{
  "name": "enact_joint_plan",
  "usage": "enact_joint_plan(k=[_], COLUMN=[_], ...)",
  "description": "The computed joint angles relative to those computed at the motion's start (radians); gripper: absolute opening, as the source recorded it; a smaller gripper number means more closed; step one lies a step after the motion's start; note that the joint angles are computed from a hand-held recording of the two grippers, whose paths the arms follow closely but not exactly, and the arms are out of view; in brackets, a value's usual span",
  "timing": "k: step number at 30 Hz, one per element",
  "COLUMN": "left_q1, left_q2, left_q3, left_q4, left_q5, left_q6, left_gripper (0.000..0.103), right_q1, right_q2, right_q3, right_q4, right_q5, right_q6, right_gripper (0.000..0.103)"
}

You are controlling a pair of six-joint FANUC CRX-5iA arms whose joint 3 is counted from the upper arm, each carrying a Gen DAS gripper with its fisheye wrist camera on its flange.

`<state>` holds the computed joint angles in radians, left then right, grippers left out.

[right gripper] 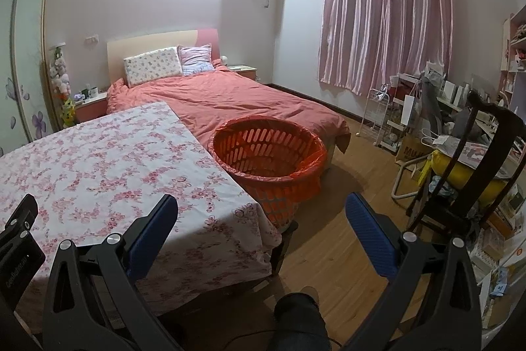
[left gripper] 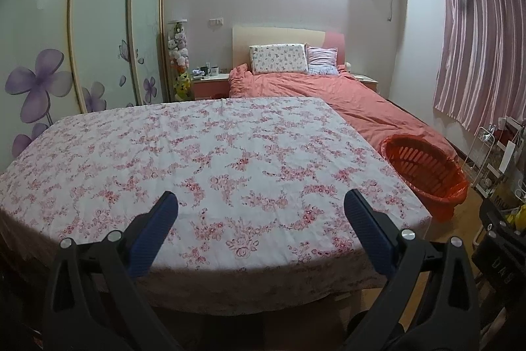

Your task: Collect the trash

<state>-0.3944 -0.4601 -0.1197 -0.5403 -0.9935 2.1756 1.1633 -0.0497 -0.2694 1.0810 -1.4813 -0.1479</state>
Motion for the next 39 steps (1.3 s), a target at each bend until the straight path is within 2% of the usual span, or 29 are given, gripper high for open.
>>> enact_joint_plan(k=[15,39], left_q1=[-0.02,-0.009], left_q2=[0.007,0.007], left_q3=[0.022,0.019], left_q4=[-0.038,-0.023], left_q5=[-0.048,-0.047], left_q6=[0.028,0.019], left_gripper=[0.099,0.099], right_q1=[0.002,0.002], right_q2=[0.004,0.004], right_q3=[0.008,0.008], right_q4=[-0.01,-0.014], right_q5=[0.015,0.016], right_q6=[0.008,0.009], right_gripper=[0.101,0.101])
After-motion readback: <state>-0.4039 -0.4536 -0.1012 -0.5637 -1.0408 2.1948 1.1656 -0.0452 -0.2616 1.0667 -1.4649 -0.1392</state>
